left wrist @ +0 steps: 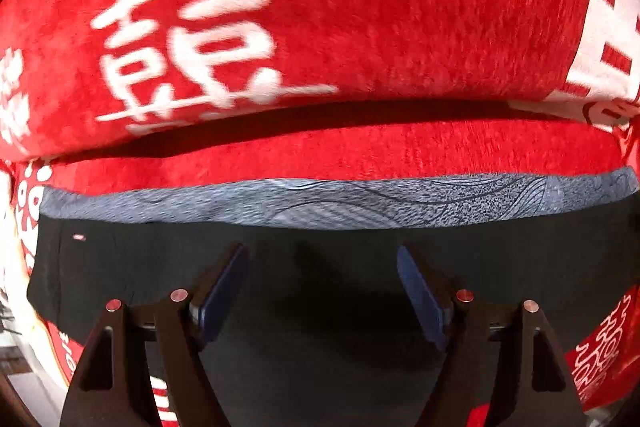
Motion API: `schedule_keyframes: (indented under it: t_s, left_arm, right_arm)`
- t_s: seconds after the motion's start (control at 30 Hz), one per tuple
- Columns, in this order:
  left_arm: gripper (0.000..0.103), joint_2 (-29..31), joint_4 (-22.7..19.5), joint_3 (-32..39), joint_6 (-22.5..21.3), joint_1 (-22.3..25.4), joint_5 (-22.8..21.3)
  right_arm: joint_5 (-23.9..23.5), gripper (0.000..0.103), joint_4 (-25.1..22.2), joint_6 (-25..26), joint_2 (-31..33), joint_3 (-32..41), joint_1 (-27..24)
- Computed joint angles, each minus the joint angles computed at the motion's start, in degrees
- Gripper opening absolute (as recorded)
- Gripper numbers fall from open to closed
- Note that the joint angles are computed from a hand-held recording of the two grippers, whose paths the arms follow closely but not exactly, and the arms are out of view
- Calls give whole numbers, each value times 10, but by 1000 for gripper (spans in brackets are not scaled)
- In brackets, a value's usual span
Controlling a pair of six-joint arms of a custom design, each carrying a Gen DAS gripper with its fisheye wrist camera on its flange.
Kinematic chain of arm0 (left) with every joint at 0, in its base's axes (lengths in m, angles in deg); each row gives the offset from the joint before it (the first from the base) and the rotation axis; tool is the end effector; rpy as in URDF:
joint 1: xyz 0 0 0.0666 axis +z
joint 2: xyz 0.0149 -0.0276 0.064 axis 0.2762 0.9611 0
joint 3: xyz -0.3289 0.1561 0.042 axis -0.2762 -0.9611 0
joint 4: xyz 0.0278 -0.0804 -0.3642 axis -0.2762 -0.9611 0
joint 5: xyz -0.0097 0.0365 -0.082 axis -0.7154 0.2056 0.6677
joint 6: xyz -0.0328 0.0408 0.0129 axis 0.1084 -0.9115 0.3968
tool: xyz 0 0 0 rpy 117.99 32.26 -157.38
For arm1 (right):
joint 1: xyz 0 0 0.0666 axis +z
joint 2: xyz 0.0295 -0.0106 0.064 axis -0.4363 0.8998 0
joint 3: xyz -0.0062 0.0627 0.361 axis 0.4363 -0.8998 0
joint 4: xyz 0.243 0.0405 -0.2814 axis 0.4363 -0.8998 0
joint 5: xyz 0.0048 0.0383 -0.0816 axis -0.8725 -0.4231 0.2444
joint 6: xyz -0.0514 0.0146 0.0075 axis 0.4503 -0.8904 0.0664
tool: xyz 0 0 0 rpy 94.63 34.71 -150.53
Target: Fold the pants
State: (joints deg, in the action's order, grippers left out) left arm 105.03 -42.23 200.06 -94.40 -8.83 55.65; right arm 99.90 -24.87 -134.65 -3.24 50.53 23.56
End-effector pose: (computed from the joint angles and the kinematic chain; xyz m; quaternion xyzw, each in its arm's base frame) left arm 0.4856 -0.2240 0.4397 0.3144 0.9443 0.0079 0.0965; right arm 0.2784 0.3112 0.4115 0.3209 0.9309 0.0723 0.1590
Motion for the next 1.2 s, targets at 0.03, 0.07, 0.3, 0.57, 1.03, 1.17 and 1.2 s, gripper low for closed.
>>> schedule_keyframes:
  t_s: [0.03, 0.07, 0.3, 0.57, 1.03, 1.17, 1.2]
  left_arm:
    - [78, 4, 6, -5, 0, -5, -2]
    - [78, 5, 23, -17, 1, -12, -13]
    - [89, 48, 83, -9, 65, -20, -27]
    - [89, 26, 47, 26, 12, -4, -34]
    - [95, -59, 14, -90, -59, 97, -78]
    - [95, -52, 12, -56, -97, 147, -75]
    - [95, -45, 15, -44, -108, 163, -76]
  right_arm:
    - [-16, 24, 25, 28, 17, 8, -5]
    - [-27, 24, 43, 52, 38, 18, -9]
    - [-32, 24, 72, 106, 102, 29, -52]
    - [-4, 46, 60, -30, 14, -20, -30]
    - [6, 48, 243, -260, 19, -42, 137]
    - [-20, 49, 320, -206, 95, 24, 134]
    - [-25, 49, 339, -195, 120, 46, 132]
